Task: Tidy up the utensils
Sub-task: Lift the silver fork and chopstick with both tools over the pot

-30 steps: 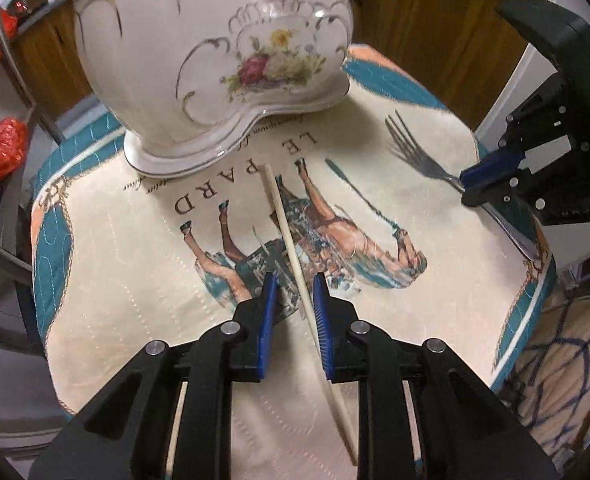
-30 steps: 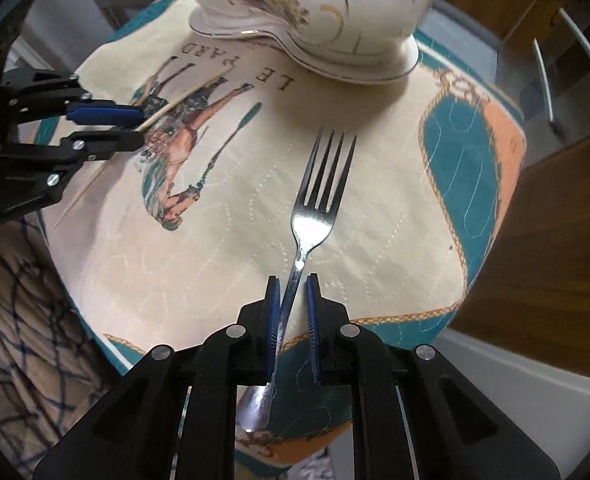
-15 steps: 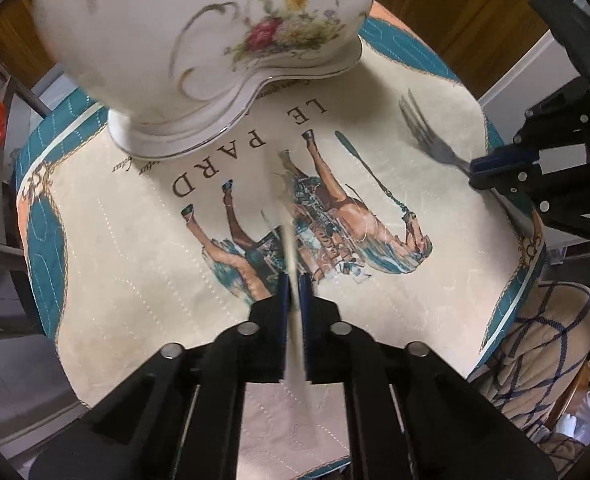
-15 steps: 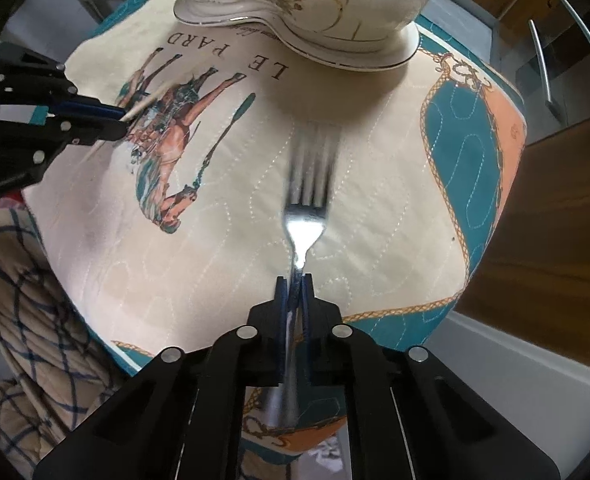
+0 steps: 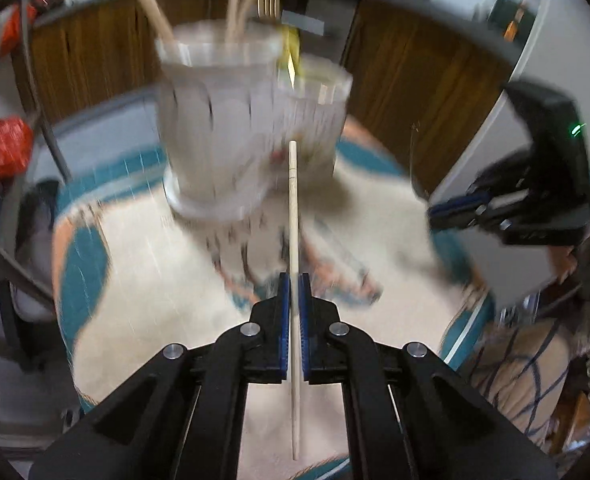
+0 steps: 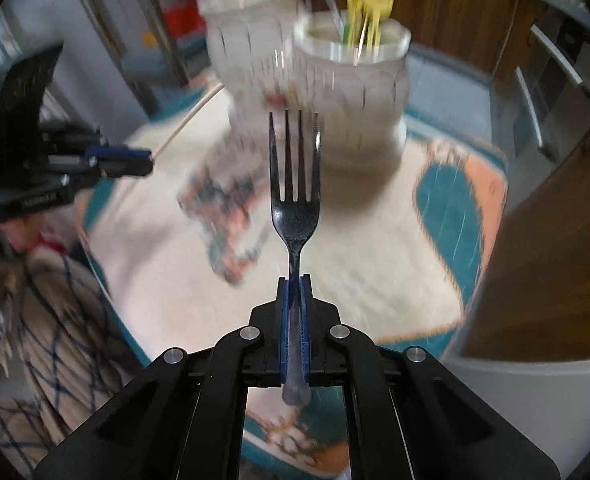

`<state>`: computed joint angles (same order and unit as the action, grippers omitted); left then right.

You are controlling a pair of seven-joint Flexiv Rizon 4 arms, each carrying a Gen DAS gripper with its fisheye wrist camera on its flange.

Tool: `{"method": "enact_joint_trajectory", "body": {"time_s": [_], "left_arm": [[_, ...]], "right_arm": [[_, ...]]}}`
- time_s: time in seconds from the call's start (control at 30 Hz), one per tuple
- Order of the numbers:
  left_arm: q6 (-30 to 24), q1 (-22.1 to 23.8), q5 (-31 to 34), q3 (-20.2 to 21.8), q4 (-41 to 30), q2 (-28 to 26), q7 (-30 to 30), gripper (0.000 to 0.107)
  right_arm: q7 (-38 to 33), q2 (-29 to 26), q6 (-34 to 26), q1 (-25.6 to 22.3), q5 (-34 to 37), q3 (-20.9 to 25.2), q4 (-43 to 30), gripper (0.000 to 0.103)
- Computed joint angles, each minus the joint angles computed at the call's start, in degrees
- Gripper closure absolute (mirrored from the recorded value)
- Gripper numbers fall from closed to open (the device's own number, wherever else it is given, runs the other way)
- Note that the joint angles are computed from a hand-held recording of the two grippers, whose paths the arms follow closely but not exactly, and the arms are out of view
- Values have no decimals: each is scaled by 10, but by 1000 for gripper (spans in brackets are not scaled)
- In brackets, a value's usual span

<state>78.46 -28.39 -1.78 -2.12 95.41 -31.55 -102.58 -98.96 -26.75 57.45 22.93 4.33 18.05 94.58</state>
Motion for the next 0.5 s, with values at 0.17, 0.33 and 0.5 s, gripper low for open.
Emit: {"method": "enact_joint_trajectory", "body": {"time_s": [0.17,0.33,0.5], "left_arm": [[156,-92,32,125,0,-8,-94,103],[221,-175,-8,248,-42,-42,-115,103],[248,-256,-88,370,-97,-102,-108,103]], "right_arm": [[-2,-2,126,-7,38,17,9,97],[53,-6,227,23,-18,-13,18,97],[103,-12,310,33,-58,-29,15,97]]}}
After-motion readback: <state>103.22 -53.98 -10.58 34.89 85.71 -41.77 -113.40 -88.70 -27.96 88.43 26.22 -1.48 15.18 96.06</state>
